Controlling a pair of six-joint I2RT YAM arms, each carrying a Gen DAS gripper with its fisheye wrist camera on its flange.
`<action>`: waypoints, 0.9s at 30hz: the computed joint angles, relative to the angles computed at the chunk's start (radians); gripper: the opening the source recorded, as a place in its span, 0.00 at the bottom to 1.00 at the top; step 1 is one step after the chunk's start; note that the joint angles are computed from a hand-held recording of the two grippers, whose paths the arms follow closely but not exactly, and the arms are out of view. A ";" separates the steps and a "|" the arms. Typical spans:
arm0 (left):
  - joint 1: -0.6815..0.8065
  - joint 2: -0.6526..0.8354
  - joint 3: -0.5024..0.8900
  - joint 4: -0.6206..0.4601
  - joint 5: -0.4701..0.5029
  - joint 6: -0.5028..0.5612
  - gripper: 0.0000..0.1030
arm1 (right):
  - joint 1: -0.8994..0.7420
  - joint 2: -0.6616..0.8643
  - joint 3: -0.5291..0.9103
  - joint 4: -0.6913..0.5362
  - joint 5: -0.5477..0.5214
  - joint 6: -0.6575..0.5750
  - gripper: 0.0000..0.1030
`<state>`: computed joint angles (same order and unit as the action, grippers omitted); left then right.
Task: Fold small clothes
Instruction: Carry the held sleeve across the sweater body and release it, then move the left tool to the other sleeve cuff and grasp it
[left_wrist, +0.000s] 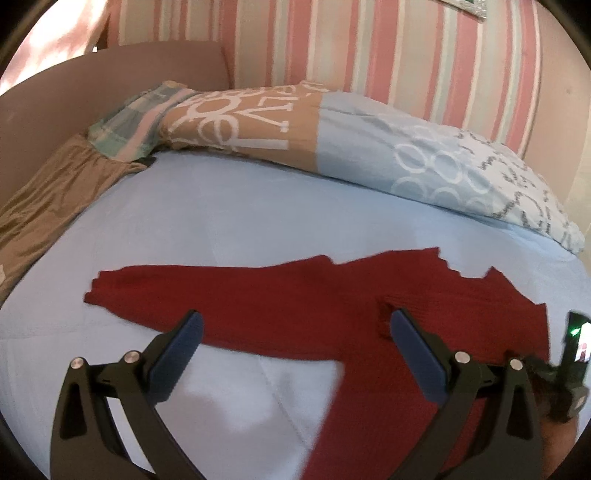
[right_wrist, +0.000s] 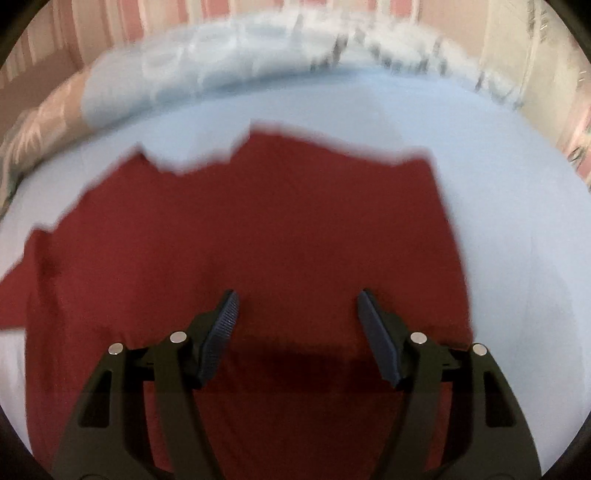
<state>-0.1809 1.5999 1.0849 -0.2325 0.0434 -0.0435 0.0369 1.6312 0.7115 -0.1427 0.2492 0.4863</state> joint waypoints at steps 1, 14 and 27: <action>-0.008 -0.009 -0.006 -0.006 0.016 -0.009 0.99 | 0.002 -0.019 -0.005 -0.017 0.001 -0.006 0.67; -0.212 -0.325 -0.005 -0.280 -0.074 0.018 0.99 | 0.158 -0.640 0.022 -0.620 0.126 0.142 0.73; -0.060 -0.567 0.145 -0.662 0.057 0.174 0.99 | 0.845 -0.568 0.482 -1.365 0.461 0.847 0.76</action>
<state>-0.2408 1.0326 1.2299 -0.8944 0.1001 0.1307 0.8817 1.0633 1.1935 -1.5073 0.7098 1.3331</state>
